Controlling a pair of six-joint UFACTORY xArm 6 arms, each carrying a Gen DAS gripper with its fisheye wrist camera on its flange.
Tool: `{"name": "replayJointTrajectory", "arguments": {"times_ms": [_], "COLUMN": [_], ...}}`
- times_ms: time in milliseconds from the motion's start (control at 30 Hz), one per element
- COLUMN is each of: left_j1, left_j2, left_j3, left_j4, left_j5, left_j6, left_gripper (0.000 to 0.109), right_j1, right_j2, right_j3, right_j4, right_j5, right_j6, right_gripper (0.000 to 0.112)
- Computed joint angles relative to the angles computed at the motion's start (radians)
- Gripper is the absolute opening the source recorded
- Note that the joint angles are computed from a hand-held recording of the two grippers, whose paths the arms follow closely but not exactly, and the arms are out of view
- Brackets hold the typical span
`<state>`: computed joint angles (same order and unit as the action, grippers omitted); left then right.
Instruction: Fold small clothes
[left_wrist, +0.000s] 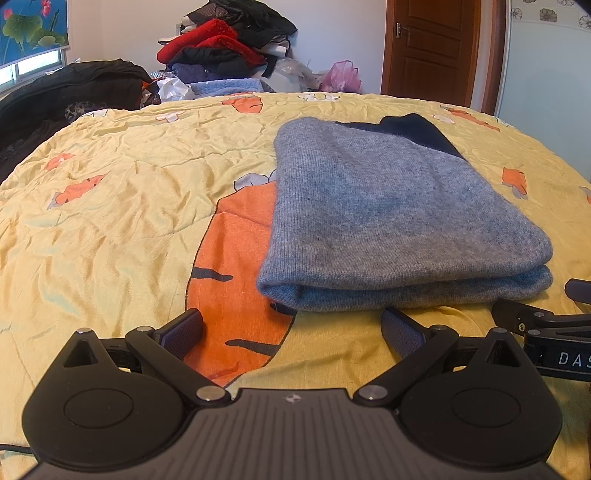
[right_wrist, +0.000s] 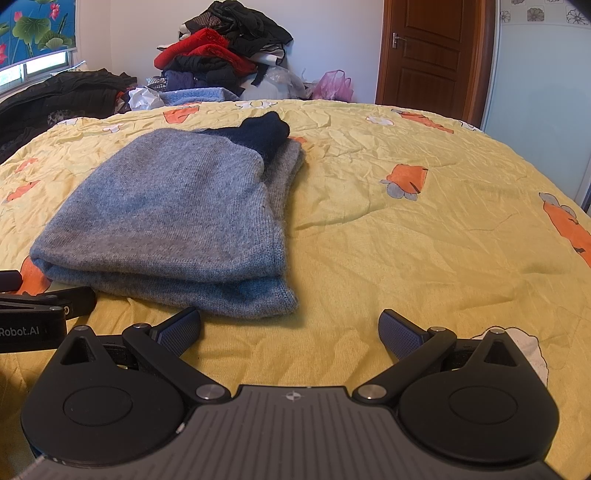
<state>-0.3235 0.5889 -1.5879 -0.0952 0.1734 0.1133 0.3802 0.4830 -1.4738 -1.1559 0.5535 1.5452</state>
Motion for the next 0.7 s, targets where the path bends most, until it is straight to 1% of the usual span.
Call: {"name": "replayJointTrajectory", "arguments": {"times_ms": [300,433,700], "left_j1": [0.0,0.001,0.0], "left_j2": [0.002,0.003,0.003], "left_j3": [-0.004,-0.011,-0.026], "left_j4": [-0.007,0.013,0.014], "left_j5": [0.005,0.018,0.055], "left_j6": [0.005,-0.017,-0.012], "left_gripper": [0.103,0.103,0.103], "right_j1": [0.001,0.0,0.0], "right_j2": [0.001,0.001,0.001], "right_j3": [-0.002,-0.001,-0.001], "right_j4": [0.001,0.0,0.001], "right_j5": [0.001,0.0,0.0], "right_j6": [-0.001,-0.001,-0.001], "right_gripper": [0.103,0.103,0.103]}}
